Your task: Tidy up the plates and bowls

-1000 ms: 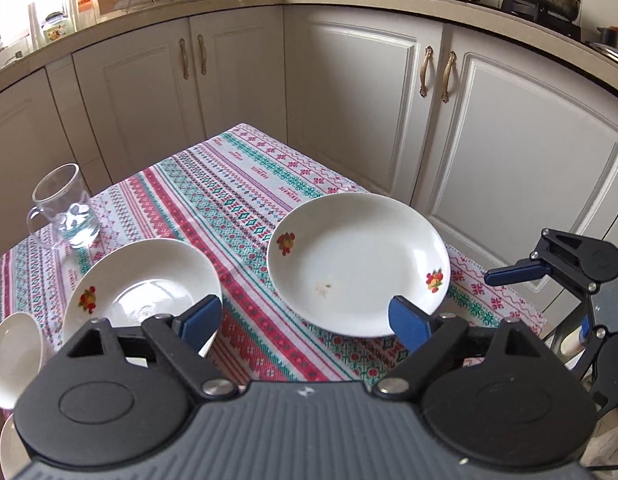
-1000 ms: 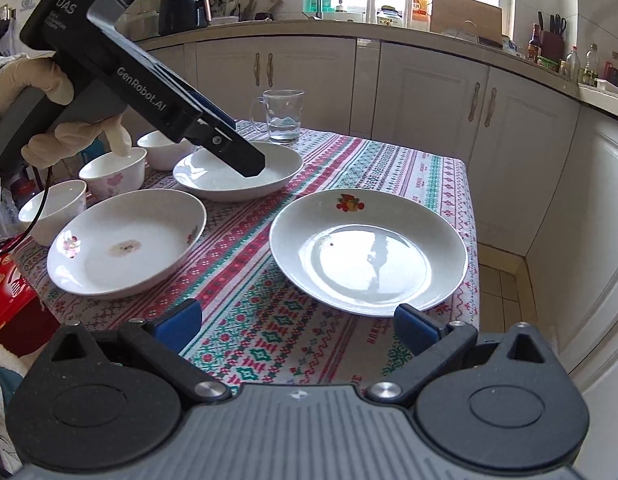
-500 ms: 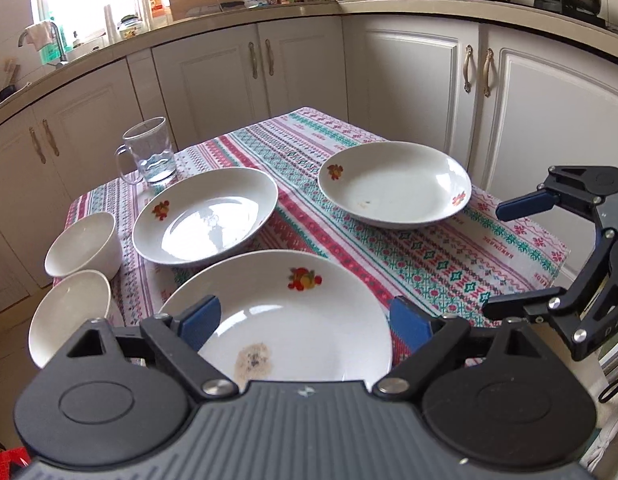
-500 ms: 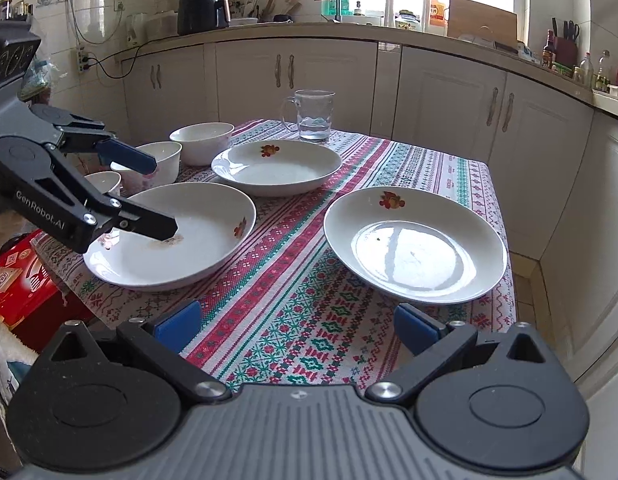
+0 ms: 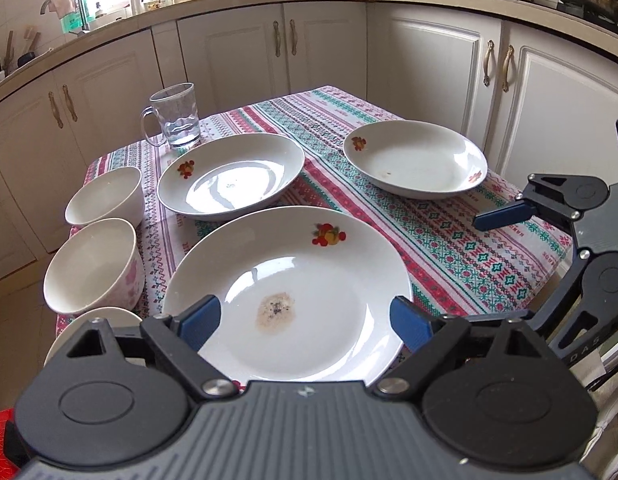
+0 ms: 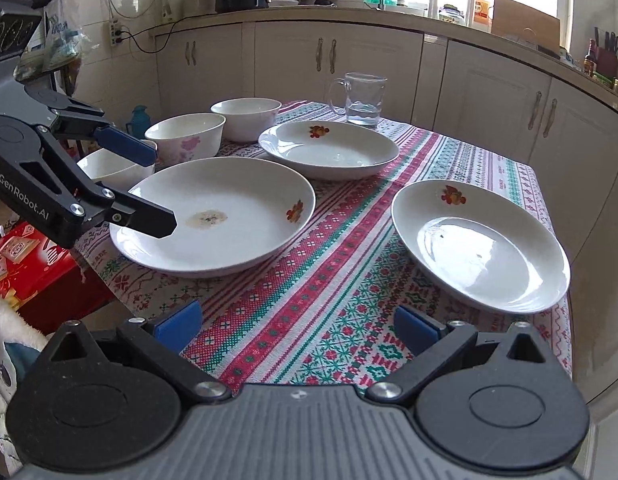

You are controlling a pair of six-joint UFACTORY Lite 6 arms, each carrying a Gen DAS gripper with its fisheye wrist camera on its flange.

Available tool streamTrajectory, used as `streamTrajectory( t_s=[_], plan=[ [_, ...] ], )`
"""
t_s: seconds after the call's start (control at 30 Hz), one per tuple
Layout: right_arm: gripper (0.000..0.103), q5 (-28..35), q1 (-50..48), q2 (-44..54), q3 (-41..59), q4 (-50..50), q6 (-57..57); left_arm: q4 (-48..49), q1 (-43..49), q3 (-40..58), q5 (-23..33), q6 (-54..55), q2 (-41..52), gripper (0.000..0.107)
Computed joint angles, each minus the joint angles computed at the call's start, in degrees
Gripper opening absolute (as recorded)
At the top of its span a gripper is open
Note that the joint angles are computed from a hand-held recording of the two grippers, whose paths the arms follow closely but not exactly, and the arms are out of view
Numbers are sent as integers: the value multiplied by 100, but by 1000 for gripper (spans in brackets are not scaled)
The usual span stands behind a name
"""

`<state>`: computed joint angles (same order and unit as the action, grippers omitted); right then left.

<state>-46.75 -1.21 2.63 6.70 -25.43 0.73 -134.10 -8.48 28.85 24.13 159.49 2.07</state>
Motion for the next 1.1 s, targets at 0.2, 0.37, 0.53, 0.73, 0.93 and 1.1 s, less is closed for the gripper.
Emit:
streamTrajectory(
  t_s=[0.2, 0.37, 0.53, 0.73, 0.93, 1.1],
  plan=[
    [103, -1, 523, 569, 462, 216, -38, 783, 231, 316, -103, -541, 227, 91],
    [103, -30, 828, 951, 767, 356, -169, 1352, 401, 539, -145, -973, 341, 91],
    [103, -77, 890, 1217, 995, 176, -173, 2404, 564, 905, -160, -1866, 603, 91],
    [103, -302, 870, 1633, 1268, -231, -211, 4467, 689, 1922, -259, -3920, 1163, 91],
    [103, -340, 971, 2042, 1572, -287, -356, 6784, 617, 3160, -238, -6268, 1977, 91],
    [103, -371, 797, 2269, 1741, -676, -193, 8786, 488, 4314, 112, -8500, 2766, 91]
  ],
)
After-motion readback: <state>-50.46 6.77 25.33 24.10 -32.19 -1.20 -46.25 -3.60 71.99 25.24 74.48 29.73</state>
